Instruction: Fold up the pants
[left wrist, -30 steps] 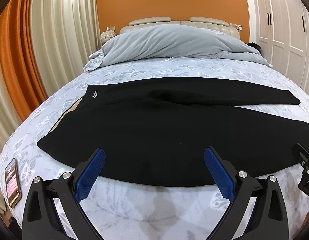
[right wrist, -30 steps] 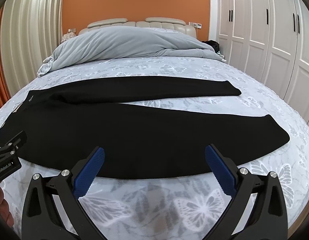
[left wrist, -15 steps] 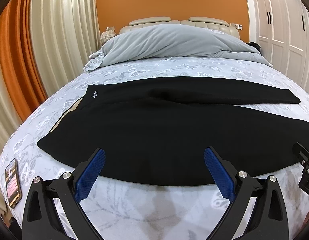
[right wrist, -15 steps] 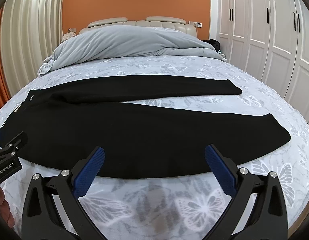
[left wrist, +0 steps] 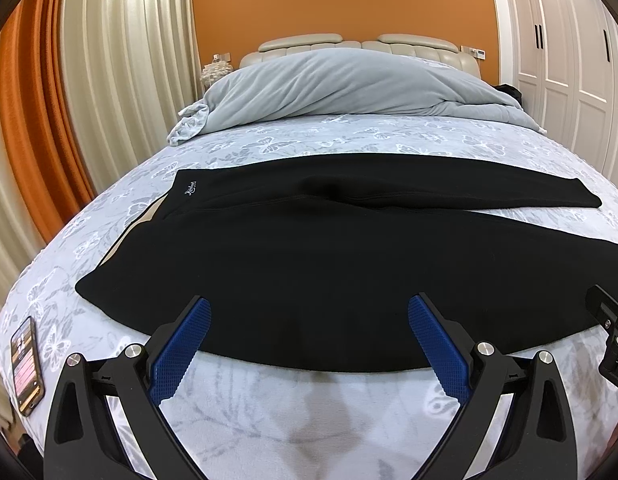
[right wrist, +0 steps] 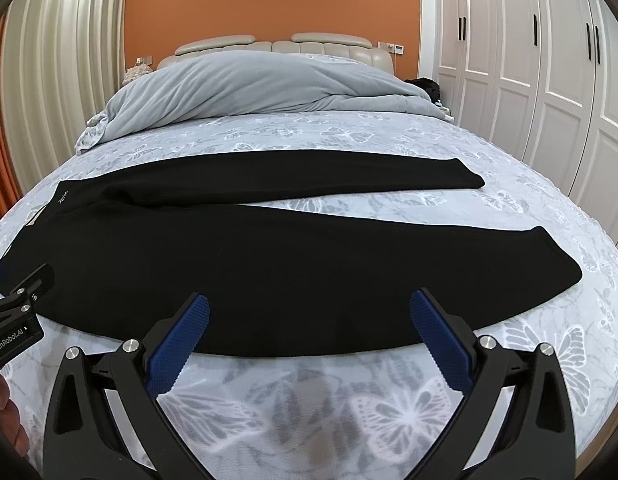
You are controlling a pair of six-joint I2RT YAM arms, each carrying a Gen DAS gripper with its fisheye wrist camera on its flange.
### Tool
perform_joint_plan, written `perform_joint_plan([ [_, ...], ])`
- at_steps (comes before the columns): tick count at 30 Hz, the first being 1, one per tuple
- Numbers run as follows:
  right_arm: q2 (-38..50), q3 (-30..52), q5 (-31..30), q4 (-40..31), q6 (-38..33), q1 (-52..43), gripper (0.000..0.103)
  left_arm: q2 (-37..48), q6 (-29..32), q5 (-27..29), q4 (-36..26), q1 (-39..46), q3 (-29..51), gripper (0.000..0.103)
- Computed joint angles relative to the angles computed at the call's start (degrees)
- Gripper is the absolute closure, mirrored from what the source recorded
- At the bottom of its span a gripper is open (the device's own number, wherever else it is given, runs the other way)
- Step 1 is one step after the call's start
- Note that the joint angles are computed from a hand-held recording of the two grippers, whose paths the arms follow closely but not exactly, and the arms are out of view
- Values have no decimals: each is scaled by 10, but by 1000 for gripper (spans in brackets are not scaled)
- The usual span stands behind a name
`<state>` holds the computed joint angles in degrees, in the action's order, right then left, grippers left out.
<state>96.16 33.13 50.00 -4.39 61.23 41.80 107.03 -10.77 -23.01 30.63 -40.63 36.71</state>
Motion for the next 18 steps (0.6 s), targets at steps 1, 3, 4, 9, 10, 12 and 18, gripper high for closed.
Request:
perform_joint_plan([
  [1,0,0,0,0,1,0,5,0,0,0,0,0,0,6],
  [3,0,0,0,1,0,0,5,0,0,1,0,0,0,6],
  [4,1,0,0,1,1,0,5,0,0,0,1,0,0,6],
  [9,3,0,0,3,0,1,5,1,0,0,0,0,0,6],
  [10,3,0,0,4,0,1,5,1,1,0,1,1,0,6],
  [12,3,-1,-1,5,0,1,5,0,0,1,1,1,0,6],
  [18,9,2,-2,10,-1,2,5,1,3,3,2,3,-1,6],
])
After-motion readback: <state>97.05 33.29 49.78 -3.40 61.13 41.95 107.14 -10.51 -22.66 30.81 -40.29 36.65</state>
